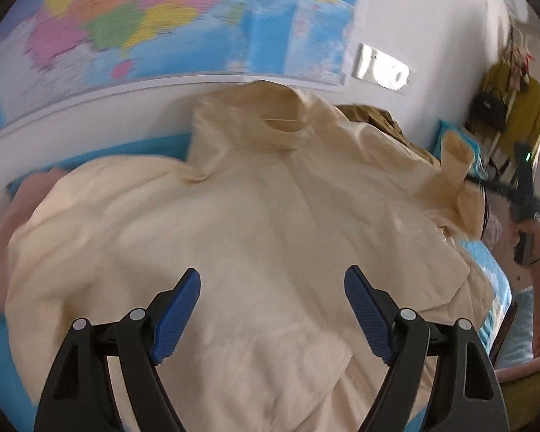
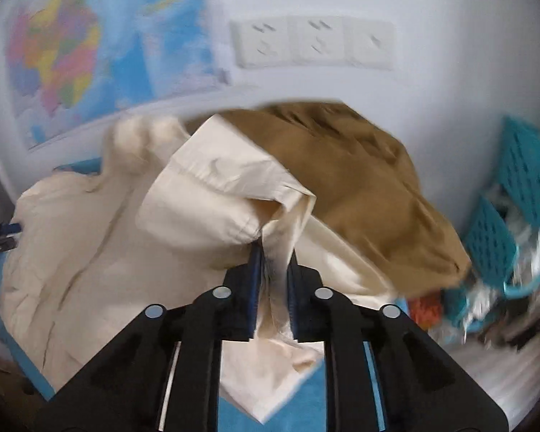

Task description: Fold large clothes

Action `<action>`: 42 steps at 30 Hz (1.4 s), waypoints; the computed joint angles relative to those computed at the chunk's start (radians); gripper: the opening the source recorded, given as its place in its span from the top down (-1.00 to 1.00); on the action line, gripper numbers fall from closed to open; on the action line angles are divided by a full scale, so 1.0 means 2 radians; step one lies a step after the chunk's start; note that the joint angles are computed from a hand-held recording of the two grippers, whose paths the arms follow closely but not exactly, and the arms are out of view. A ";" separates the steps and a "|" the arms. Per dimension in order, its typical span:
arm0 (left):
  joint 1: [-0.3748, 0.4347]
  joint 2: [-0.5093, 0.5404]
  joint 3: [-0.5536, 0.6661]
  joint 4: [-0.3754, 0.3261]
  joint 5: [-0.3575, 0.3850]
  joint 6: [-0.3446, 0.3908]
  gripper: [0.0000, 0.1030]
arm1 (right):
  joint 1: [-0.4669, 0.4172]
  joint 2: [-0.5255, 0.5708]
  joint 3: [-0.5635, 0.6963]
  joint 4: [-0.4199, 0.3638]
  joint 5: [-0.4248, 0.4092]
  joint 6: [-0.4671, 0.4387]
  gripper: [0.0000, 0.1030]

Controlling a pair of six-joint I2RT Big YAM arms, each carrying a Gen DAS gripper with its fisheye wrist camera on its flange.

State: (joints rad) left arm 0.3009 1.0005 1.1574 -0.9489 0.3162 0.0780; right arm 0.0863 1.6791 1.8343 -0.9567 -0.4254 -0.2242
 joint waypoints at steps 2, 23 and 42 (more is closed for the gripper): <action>0.027 -0.020 -0.017 -0.002 0.010 -0.004 -0.60 | 0.003 0.008 -0.010 -0.015 0.034 0.006 -0.09; 0.155 -0.084 -0.138 -0.103 0.224 0.066 -0.87 | 0.011 -0.098 -0.223 0.009 -0.161 0.022 -0.61; 0.194 -0.156 -0.084 -0.182 0.160 0.111 -0.26 | -0.005 -0.167 -0.222 -0.090 -0.233 -0.029 0.00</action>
